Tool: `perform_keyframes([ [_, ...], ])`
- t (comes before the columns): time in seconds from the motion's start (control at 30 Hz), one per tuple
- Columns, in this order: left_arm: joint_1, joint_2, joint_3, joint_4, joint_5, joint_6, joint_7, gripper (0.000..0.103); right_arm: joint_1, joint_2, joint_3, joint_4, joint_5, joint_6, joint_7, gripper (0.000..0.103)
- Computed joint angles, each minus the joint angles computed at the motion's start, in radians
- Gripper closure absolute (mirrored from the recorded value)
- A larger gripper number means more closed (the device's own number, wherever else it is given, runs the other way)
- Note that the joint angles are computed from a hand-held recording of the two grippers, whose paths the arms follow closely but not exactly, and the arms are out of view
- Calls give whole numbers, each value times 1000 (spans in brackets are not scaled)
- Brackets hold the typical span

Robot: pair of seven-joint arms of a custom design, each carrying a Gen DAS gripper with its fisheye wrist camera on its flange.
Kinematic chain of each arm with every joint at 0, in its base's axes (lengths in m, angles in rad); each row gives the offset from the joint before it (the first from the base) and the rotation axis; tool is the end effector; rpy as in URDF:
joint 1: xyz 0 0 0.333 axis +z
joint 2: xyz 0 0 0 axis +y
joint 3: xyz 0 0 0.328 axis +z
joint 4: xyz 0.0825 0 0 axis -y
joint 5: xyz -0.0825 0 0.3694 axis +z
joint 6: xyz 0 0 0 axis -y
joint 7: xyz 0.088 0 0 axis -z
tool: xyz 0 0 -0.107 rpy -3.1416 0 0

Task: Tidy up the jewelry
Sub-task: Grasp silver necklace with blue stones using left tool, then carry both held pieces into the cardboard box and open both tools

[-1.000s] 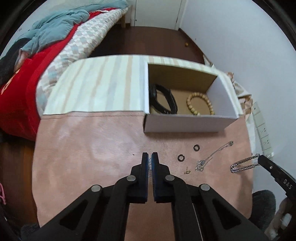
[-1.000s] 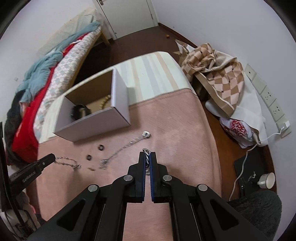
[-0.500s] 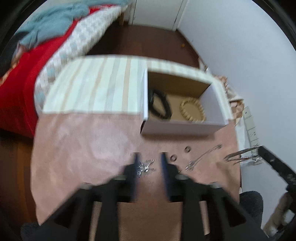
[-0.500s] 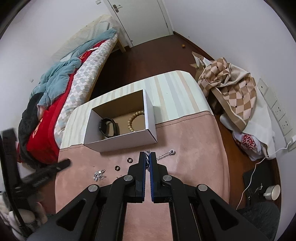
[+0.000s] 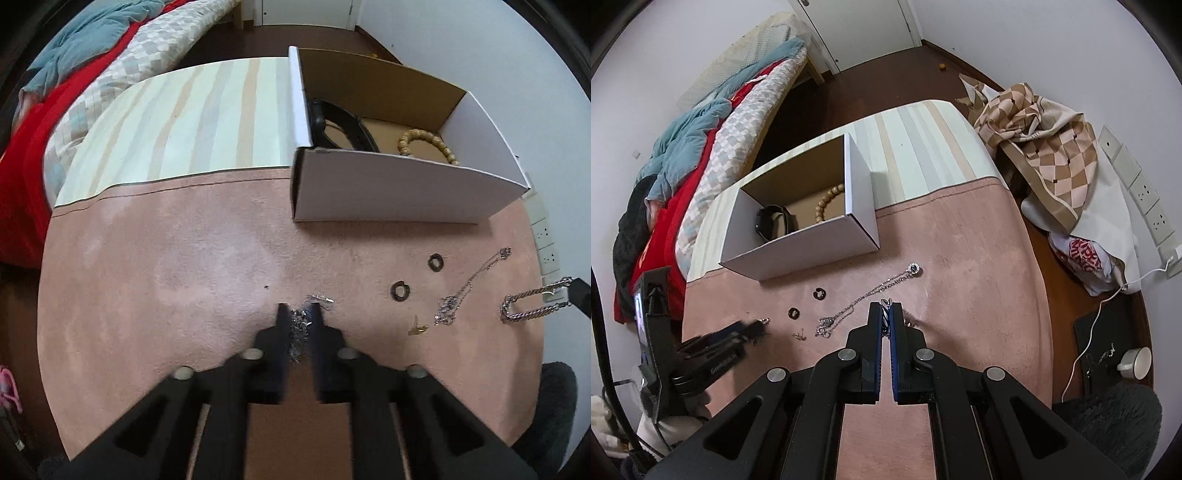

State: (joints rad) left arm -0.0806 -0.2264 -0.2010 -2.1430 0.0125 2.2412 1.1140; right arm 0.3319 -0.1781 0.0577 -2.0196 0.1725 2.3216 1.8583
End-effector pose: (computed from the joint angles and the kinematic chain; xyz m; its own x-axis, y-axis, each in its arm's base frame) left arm 0.4792 -0.1457 0.5478 0.1517 -0.9845 0.0878 -0.9362 -0.1716 -0.3068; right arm 0.4871 0.2058 0.5969 0.0737 -0.9579 -0.2774 -0.9197 0.0423 -0.3904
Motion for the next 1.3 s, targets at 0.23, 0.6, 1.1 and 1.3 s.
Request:
perform_keyframes([
  [0.23, 2, -70, 23, -12, -92, 31, 19, 102, -1, -5, -4, 18, 8, 0, -13, 99],
  [0.6, 29, -116, 35, 82, -162, 31, 51, 102, 12, 2, -13, 104, 91, -8, -74, 99],
  [1.1, 29, 126, 48, 471, -167, 4, 125, 102, -13, 326, 31, 667, 86, -193, -159, 99],
  [1.3, 22, 276, 60, 593, -179, -68, 143, 102, -33, 565, 56, 961, 56, -369, -143, 99],
])
